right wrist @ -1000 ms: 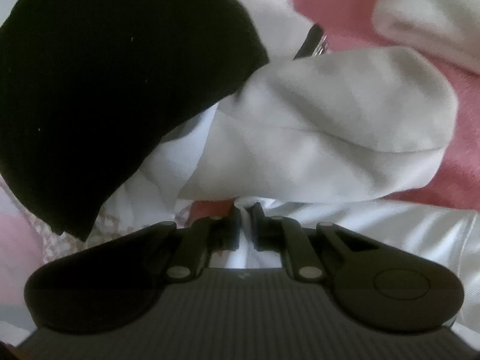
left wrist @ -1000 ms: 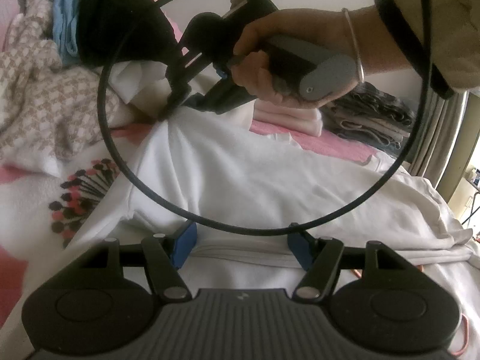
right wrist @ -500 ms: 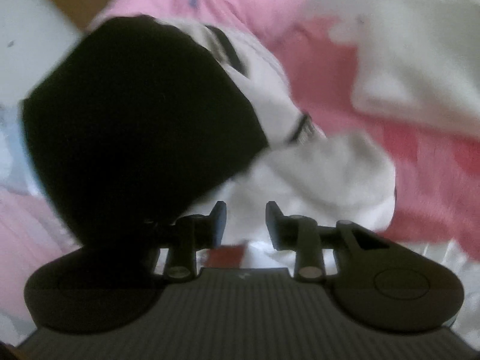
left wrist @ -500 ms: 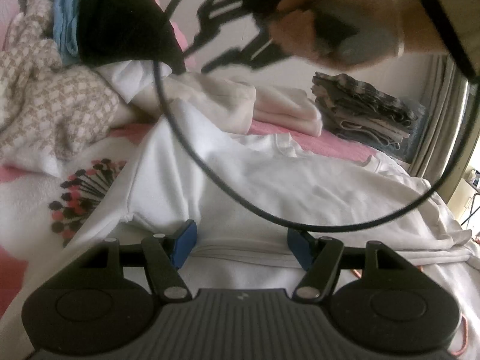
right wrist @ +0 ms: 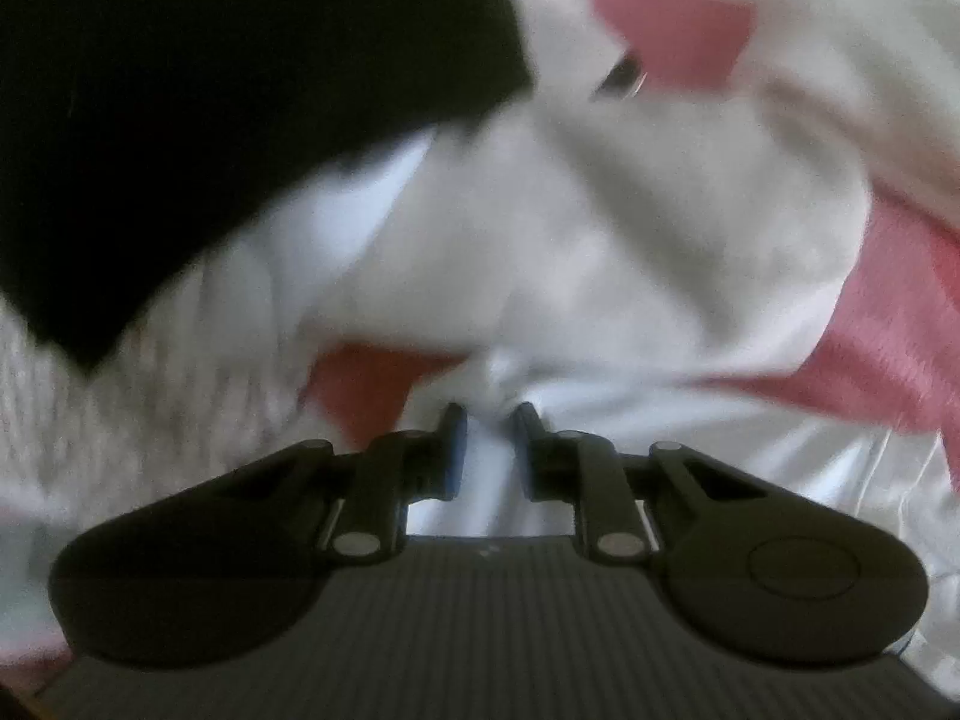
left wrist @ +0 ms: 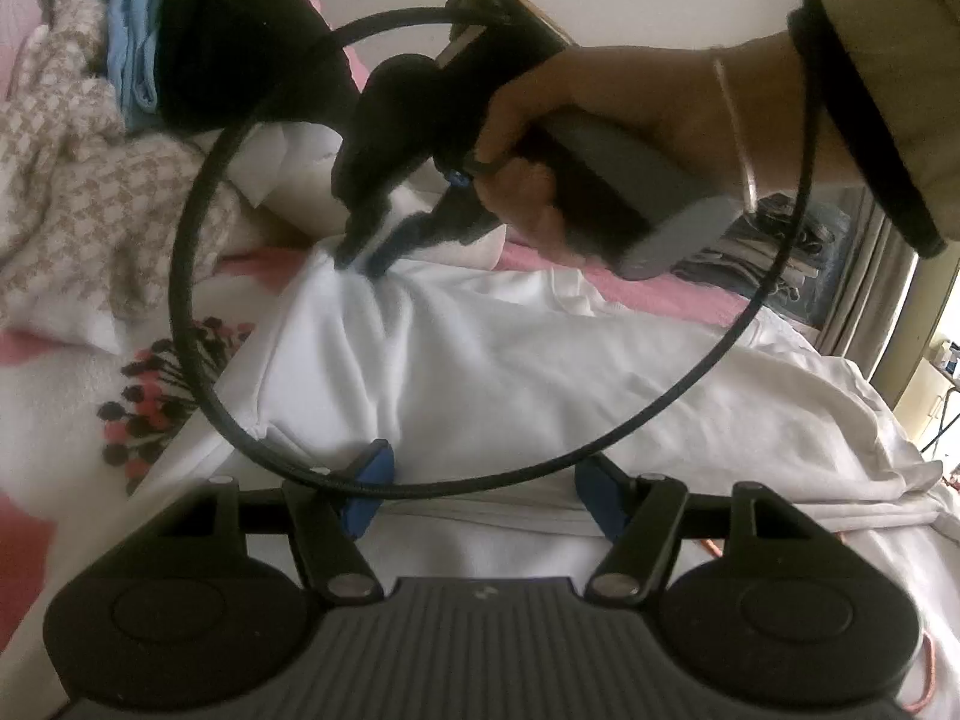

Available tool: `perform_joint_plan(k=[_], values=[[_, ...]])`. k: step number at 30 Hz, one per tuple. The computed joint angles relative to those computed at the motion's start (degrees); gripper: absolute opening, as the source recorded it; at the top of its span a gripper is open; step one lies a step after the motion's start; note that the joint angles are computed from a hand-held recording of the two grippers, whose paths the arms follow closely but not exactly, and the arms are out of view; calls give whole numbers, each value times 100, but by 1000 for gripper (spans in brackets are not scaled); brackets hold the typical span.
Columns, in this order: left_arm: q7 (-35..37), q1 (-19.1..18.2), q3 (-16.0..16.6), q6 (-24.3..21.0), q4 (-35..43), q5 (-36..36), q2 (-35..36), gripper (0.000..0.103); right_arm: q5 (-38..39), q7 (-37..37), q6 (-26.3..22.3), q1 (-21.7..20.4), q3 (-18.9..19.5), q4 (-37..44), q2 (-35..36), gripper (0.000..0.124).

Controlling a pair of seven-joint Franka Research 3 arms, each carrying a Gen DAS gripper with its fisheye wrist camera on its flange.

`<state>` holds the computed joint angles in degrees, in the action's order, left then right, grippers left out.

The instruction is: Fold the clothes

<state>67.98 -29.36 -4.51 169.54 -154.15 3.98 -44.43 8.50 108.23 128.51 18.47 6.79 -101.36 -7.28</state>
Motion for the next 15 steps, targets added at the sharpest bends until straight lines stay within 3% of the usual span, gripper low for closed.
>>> perform_joint_plan(k=[4, 6, 9, 12, 13, 15], values=[[1, -33, 36, 38, -9, -19, 13, 68, -246, -50, 172, 15, 47, -98, -219, 18], [0, -36, 40, 51, -13, -21, 17, 68, 134, -302, 132, 39, -49, -128, -386, 18], [2, -20, 23, 50, -12, -2, 18, 69, 1103, -1043, -570, 119, -286, 60, -399, 19], [4, 11, -17, 28, 9, 33, 25, 70, 1255, -1527, -1428, 105, -255, 525, -103, 19], [0, 29, -32, 22, 13, 46, 24, 71, 1258, -1540, -1582, 110, -203, 616, 11, 19], [-4, 27, -22, 36, 10, 48, 12, 71, 1023, -1391, -1436, 144, -50, 576, 173, 19]])
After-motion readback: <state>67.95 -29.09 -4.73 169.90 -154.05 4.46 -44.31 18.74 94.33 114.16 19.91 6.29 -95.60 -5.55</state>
